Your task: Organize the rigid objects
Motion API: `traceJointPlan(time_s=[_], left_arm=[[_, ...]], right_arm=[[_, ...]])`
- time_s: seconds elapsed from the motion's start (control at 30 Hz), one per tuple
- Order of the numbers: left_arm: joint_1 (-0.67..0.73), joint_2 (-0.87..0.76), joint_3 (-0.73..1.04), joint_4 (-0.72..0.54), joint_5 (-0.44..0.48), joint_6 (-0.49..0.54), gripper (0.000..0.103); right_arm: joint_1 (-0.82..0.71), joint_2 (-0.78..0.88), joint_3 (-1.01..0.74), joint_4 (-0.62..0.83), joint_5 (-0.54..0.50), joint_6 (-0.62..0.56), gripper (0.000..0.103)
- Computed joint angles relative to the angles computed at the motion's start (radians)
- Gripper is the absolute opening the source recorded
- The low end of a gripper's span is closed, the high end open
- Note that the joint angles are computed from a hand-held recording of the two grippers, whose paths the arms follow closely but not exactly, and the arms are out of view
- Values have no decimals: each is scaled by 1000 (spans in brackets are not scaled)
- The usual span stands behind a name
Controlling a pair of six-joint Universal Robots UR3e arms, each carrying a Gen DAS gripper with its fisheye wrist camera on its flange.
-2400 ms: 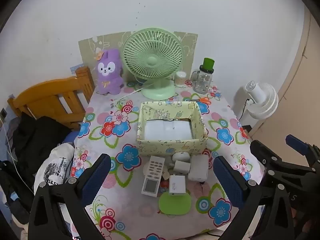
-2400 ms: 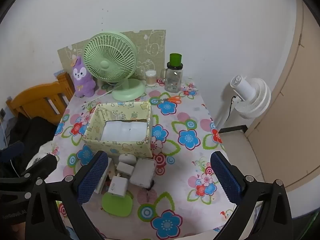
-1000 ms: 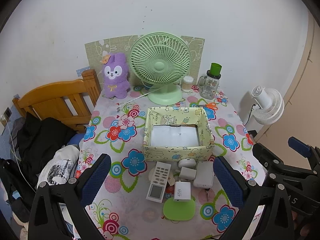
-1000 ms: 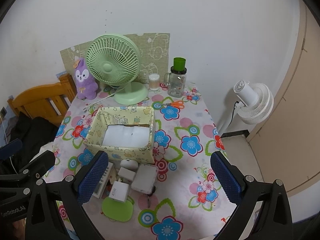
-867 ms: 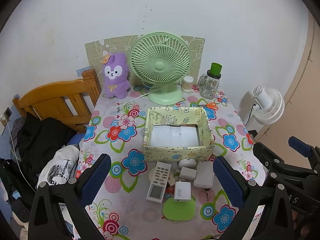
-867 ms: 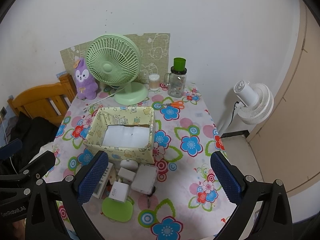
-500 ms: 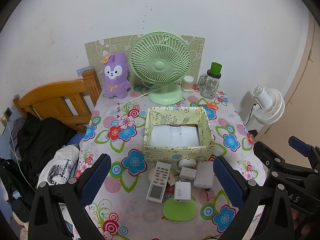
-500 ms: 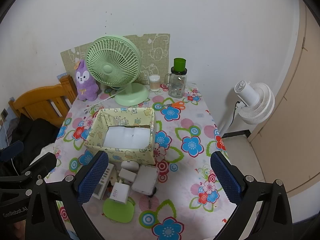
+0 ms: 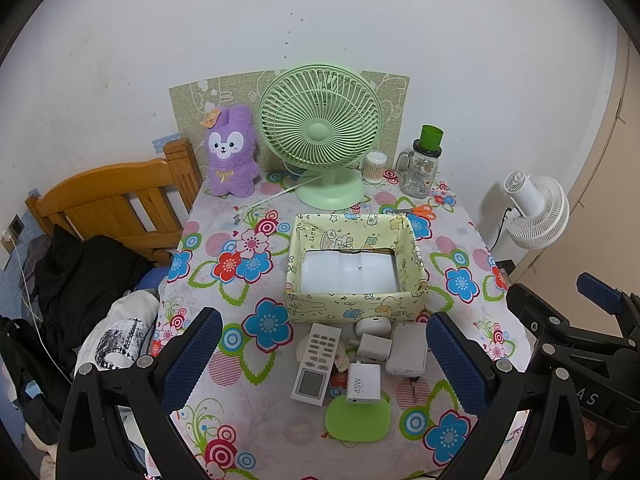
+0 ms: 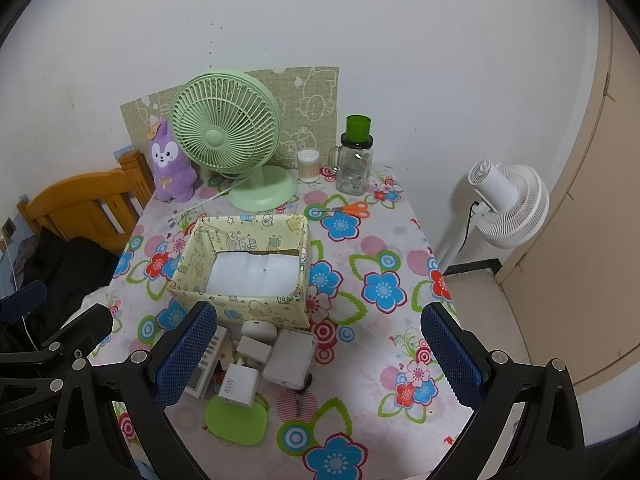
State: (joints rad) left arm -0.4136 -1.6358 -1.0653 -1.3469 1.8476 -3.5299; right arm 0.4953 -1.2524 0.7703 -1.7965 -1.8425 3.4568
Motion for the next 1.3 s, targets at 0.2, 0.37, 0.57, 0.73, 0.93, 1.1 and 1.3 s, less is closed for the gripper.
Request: traceJointPlan(time_s=[0.2, 0.37, 0.57, 0.73, 0.93, 1.1, 1.3], left_arm=[[0, -1, 0, 1, 0, 0, 103], [1, -1, -3, 1, 0, -1, 103], [4, 7, -21, 10, -2, 2, 103], [2, 6, -19, 7, -3, -3, 103], [17, 15, -42, 12, -25, 3, 103], [43, 10, -42, 7, -57, 21, 103], [97, -12, -40, -5, -121, 63, 103]], right_arm=[[0, -15, 29, -18, -6, -4, 103], [2, -10, 20, -11, -9, -3, 103], [3, -5, 9, 1, -9, 0, 103], [9, -12, 32, -30, -18, -7, 103], [6, -40, 99, -97, -14, -20, 103], [12, -16, 75, -87, -28, -28, 103], [6, 25, 46, -78, -13, -35, 103]])
